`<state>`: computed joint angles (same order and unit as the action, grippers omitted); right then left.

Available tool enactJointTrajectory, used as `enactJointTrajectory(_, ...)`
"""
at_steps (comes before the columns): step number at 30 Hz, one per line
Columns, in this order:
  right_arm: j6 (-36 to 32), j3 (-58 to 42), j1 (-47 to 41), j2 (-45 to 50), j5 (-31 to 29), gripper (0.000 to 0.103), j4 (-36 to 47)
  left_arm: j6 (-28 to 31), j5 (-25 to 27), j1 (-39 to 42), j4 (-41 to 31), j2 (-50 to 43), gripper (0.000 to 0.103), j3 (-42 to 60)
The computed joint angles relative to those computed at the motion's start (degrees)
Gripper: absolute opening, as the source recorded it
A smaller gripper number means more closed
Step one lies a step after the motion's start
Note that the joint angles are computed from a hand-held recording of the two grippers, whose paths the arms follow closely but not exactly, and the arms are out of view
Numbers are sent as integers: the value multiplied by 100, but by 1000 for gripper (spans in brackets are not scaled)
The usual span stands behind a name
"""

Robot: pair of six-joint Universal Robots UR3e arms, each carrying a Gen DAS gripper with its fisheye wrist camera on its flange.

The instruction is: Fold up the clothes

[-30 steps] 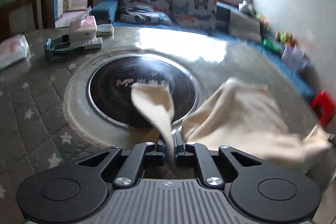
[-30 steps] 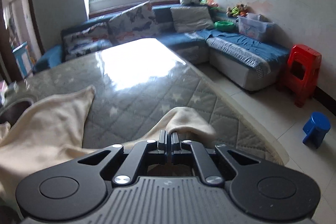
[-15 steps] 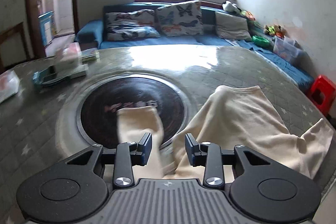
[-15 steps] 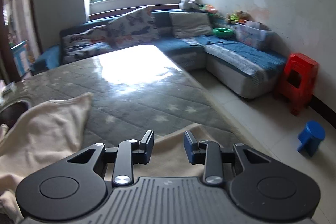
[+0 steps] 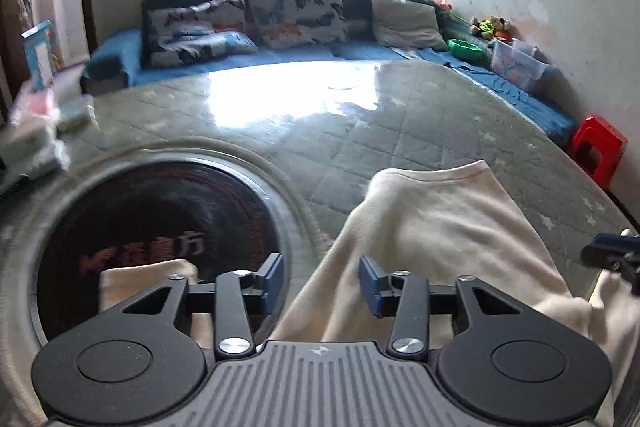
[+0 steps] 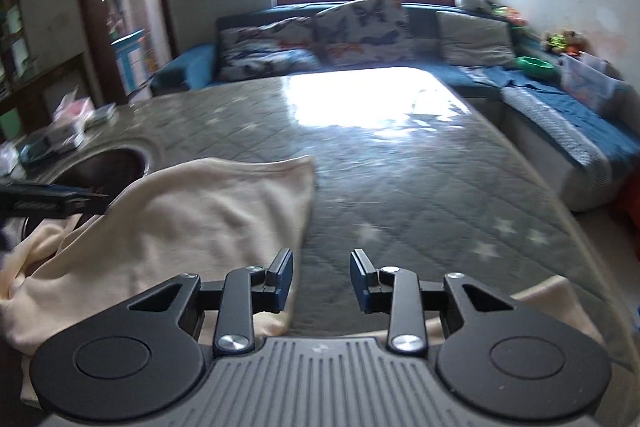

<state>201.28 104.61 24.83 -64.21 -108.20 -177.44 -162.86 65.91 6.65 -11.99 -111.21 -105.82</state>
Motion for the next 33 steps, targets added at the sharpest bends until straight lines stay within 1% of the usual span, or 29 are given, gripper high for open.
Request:
enactJointTrajectory(4,-189,-483,8,346,238,32,153,28,-168,-27,-259,-264,44,300)
enactJointTrajectory(6,-264,-653,-1,457,309,32,230,60,-220,-39,-333,-345,22,387)
enactJointTrajectory(8,-328,-818,-11,563,364,32,311,60,-289,-52,-165,-338,12,305)
enactJointTrajectory(10,-371,-949,-13,656,380,32,367,62,-354,-80,258,-217,11,25)
enactJointTrajectory(12,-362,-982,-27,668,359,32,377,202,-507,-88,699,14,10,-382)
enactJointTrajectory(14,-292,-991,-37,684,266,32,330,515,-782,-93,1113,337,10,-919)
enactJointTrajectory(16,-243,-908,-81,610,235,32,253,997,-1200,-72,1210,679,11,-1455)
enactJointTrajectory(19,-172,-834,-118,533,132,32,207,1683,-1538,-144,700,1096,12,-1950)
enactJointTrajectory(20,-145,-802,-140,499,122,32,203,1860,-1582,-166,525,1204,15,-2056)
enactJointTrajectory(22,-129,-745,-171,454,145,32,184,2130,-1639,-162,205,1426,17,-2203)
enactJointTrajectory(24,-155,-721,-175,448,121,32,192,2243,-1885,19,15,1692,18,-2341)
enactJointTrajectory(25,-149,-700,-186,447,130,32,191,2139,-1951,107,101,1759,19,-2374)
enactJointTrajectory(27,-138,-659,-208,448,151,32,188,1915,-2078,281,284,1880,29,-2428)
enactJointTrajectory(28,-110,-698,-210,480,150,32,213,1648,-1966,274,511,1825,32,-2382)
enactJointTrajectory(29,-76,-694,-213,493,149,32,209,1243,-1645,159,832,1654,36,-2248)
enactJointTrajectory(30,-55,-666,-234,488,164,32,184,932,-1325,40,893,1472,41,-2022)
enactJointTrajectory(32,-2,-638,-232,478,173,32,157,520,-789,-172,404,1095,50,-1384)
enactJointTrajectory(33,3,-625,-227,470,175,32,147,384,-611,-257,23,929,50,-1069)
